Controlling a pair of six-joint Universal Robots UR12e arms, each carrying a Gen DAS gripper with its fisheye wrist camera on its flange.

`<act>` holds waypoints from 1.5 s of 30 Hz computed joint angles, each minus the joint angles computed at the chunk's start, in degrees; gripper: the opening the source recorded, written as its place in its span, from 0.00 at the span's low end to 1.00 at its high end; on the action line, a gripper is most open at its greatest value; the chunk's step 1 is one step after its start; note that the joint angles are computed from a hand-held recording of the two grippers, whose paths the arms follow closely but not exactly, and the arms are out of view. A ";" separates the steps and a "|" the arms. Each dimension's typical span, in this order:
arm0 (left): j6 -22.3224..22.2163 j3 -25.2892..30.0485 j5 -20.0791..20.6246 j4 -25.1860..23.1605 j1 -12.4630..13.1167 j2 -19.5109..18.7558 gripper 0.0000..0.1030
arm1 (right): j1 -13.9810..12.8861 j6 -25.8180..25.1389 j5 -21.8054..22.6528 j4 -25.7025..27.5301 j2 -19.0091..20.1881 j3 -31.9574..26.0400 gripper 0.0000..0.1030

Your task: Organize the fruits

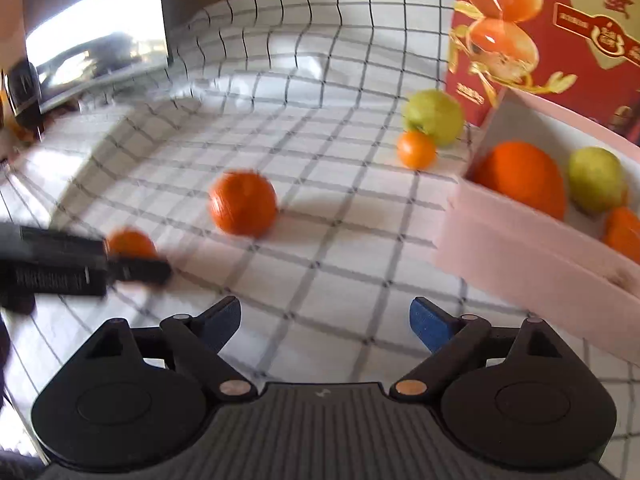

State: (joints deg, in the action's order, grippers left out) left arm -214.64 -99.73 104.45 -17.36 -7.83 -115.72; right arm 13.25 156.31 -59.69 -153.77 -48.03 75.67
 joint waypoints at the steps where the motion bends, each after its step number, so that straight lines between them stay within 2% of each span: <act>1: -0.02 -0.05 -0.13 0.08 0.02 0.04 0.52 | 0.25 0.71 0.45 0.28 0.41 -0.94 0.90; 4: 0.29 -0.16 -0.31 0.04 0.02 0.19 0.51 | 1.02 1.67 2.29 1.49 1.55 -3.40 0.89; 7: 0.31 -0.28 -0.32 -0.10 -0.03 0.35 0.50 | 2.00 0.28 1.85 1.74 2.62 -5.09 0.84; 10: -0.18 -0.53 0.09 0.21 -0.11 0.44 0.46 | 2.50 -1.79 2.52 4.66 3.53 -6.81 0.73; 12: -0.28 -0.62 0.22 0.38 -0.15 0.46 0.46 | 2.63 -2.75 2.44 6.73 3.78 -7.38 0.61; 14: -0.39 -0.60 0.33 0.24 -0.17 0.48 0.46 | 2.58 -3.40 2.71 6.67 3.78 -7.31 0.55; 16: -0.47 -0.37 0.66 -0.21 -0.31 0.42 0.46 | 2.26 -5.03 4.12 8.74 3.44 -7.28 0.44; 26: -0.77 0.46 0.67 -2.24 -0.25 0.23 0.45 | 0.53 -2.76 3.31 4.28 0.87 -2.85 0.37; 29: -0.48 0.64 -1.10 -1.72 -0.06 0.11 0.45 | -0.09 -2.63 2.84 1.87 -0.11 -1.06 0.29; 34: 2.01 2.17 -2.78 -1.47 -0.63 -0.98 0.45 | -0.87 -2.35 0.91 0.12 -1.11 0.91 0.29; 40: 3.69 3.53 -1.74 -2.36 -1.27 -1.78 0.45 | -1.58 -1.53 -1.30 -0.33 -2.11 2.91 0.29; 41: 3.43 3.50 -1.69 -2.35 -1.22 -1.74 0.45 | -1.69 -1.29 -1.26 -0.37 -2.27 3.14 0.31; 45: 2.41 3.15 0.36 -3.22 -1.19 -1.23 0.45 | -2.03 -0.83 0.69 -1.36 -2.41 3.44 0.53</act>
State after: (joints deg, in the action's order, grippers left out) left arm -212.23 -96.57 104.81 -20.58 -9.02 -116.95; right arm 11.22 155.48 -59.00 -155.13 -50.44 79.12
